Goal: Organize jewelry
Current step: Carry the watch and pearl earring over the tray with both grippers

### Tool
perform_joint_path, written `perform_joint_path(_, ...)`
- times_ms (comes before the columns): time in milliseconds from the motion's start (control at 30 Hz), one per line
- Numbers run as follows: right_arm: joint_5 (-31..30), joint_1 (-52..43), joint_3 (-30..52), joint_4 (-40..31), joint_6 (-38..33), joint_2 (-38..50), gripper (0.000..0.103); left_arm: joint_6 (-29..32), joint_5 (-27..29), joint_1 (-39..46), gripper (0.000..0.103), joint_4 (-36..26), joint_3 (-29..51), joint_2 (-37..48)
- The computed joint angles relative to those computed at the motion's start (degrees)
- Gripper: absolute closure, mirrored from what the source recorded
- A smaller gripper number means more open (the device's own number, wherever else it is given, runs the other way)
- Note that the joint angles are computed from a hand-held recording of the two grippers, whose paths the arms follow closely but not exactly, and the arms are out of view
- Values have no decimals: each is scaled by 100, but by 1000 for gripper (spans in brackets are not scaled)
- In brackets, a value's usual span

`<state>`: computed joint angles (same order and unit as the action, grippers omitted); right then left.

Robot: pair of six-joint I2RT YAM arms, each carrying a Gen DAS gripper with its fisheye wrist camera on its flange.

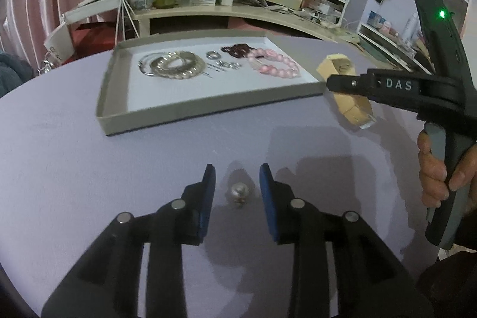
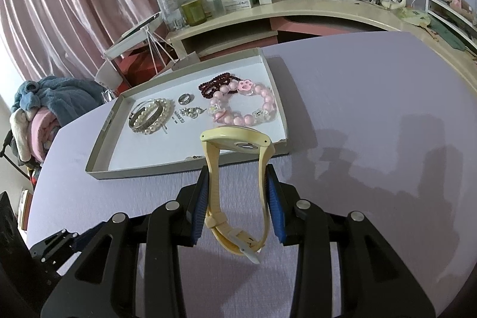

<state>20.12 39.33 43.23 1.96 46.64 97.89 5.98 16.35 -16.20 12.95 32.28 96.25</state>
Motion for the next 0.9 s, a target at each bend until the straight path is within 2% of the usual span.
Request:
perform_joint_path(167,-56,-44,-15,-13,45,-3,65,78,-283,-236,74,-125,179,303)
perform_joint_path(200,-59,-48,-28,-11,54,-15,65,87,-295,-222,78,-108,179,313)
perform_joint_path(233,-67,-56,-24,-13,58,-14,65,92,-282,-223,86,-113,190,330)
perform_joint_path(267,-74,-62,-24,-12,63,-14,65,105,-315,-235,89,-127,203,345)
perform_joint_path(633,-23,-41,-34,45,33,-73,65,58,-207,-9,90,-329,246,153)
perform_joint_path(900,80,-182,175,77,-326,-298,65,-175,67,533,90,-935,1191,-246)
